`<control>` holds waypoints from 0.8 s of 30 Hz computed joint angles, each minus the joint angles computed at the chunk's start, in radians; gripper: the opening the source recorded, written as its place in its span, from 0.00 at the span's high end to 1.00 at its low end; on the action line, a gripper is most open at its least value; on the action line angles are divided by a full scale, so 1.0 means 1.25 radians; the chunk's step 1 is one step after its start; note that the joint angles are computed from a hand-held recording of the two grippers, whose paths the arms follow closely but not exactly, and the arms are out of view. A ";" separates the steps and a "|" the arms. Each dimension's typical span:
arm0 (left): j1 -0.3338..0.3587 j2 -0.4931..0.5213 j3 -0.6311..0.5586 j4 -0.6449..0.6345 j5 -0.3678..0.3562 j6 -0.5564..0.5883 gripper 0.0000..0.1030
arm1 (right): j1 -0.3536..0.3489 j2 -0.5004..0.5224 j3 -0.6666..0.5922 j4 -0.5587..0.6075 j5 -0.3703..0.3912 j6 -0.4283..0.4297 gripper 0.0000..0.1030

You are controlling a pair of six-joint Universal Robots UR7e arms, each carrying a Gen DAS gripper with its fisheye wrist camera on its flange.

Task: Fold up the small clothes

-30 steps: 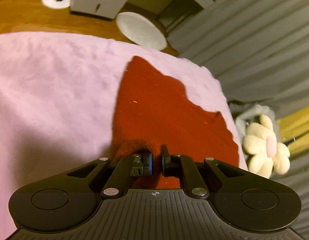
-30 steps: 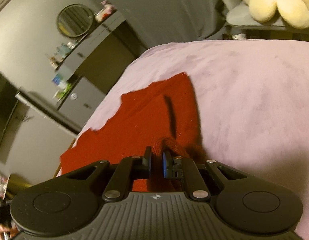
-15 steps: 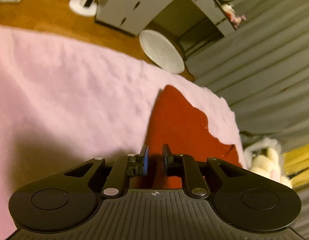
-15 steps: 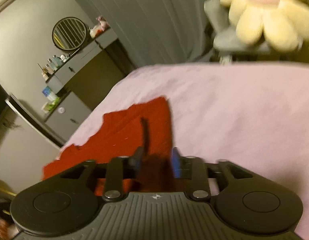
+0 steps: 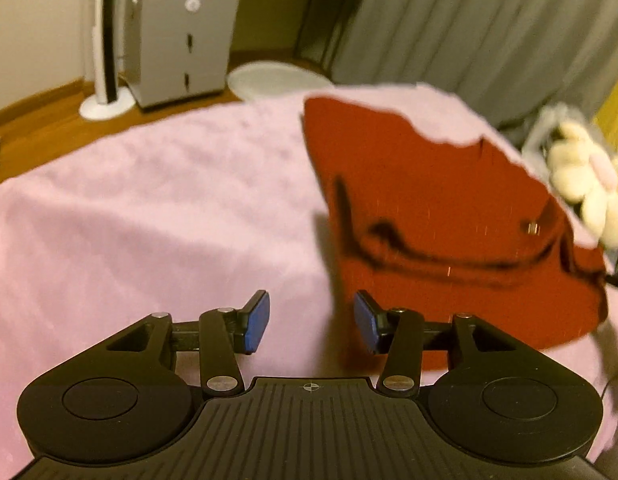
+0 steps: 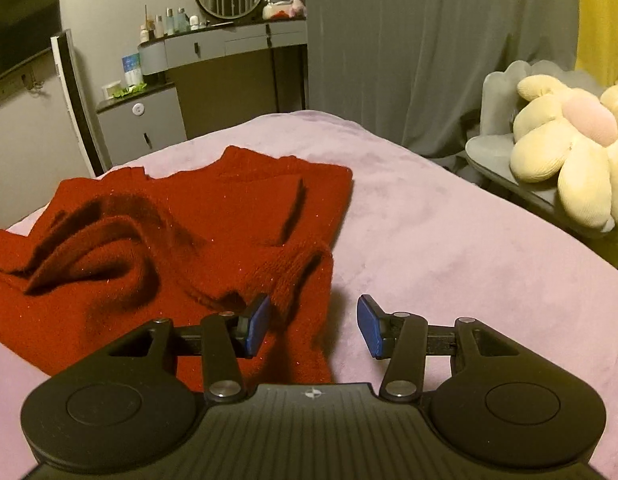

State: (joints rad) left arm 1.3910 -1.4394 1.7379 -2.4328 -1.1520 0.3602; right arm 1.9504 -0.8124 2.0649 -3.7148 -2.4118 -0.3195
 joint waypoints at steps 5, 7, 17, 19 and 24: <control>-0.019 0.037 0.018 -0.055 0.021 0.092 0.49 | 0.004 0.035 -0.023 0.017 -0.041 -0.050 0.54; -0.027 0.067 0.010 -0.081 0.034 0.086 0.49 | 0.006 0.066 -0.056 0.004 -0.062 -0.085 0.54; -0.052 0.187 -0.072 -0.284 0.092 -0.118 0.42 | -0.027 0.110 -0.184 -0.051 -0.025 -0.056 0.52; -0.030 0.180 -0.092 -0.240 0.025 -0.150 0.41 | -0.041 0.092 -0.164 -0.039 0.003 -0.023 0.44; 0.003 0.176 -0.113 -0.115 -0.060 -0.068 0.35 | -0.076 0.041 -0.106 -0.004 0.095 0.029 0.16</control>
State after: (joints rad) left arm 1.3951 -1.2194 1.5973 -2.5764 -1.2269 0.2749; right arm 1.8556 -0.7607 1.9329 -3.7203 -2.2931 -0.2829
